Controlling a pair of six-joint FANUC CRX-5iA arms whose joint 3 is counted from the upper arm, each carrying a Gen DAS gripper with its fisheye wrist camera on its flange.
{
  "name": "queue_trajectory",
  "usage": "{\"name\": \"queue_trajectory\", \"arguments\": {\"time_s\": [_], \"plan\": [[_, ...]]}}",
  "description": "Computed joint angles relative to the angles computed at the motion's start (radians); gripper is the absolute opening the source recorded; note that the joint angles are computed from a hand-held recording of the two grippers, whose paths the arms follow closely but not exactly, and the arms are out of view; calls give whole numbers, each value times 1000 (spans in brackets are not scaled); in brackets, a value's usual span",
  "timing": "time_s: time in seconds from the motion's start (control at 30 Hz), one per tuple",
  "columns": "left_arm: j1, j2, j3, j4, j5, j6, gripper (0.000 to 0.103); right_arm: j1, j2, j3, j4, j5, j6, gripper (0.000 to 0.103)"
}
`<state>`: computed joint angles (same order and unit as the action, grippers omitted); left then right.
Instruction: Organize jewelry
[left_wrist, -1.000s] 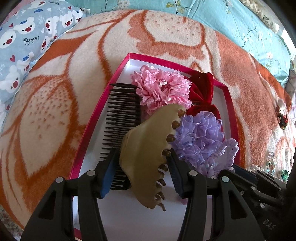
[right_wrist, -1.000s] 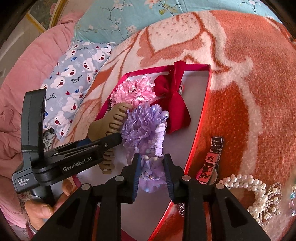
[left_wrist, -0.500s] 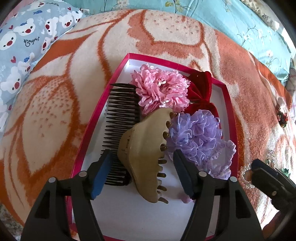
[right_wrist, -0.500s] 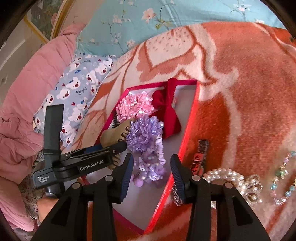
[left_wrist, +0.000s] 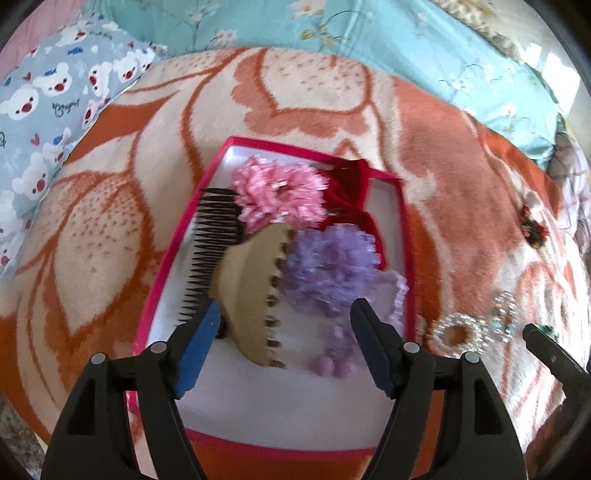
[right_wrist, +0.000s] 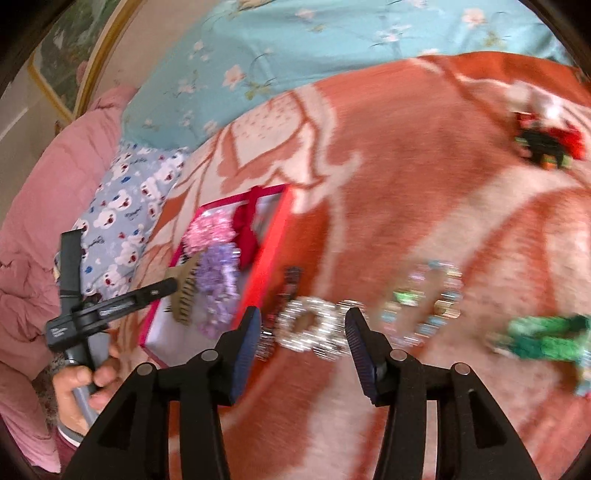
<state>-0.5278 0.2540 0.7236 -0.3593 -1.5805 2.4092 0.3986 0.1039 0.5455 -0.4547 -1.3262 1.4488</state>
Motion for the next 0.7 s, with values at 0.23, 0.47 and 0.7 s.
{"name": "queue_trajectory", "arguments": {"time_s": [0.23, 0.47, 0.7], "plan": [[-53, 42, 91, 7, 8, -22, 74, -95, -57, -58, 47, 12, -20, 51], [-90, 113, 178, 30, -2, -53, 76, -185, -96, -103, 80, 39, -57, 53], [-118, 177, 250, 60, -8, -77, 76, -218, -134, -157, 155, 61, -91, 55]]}}
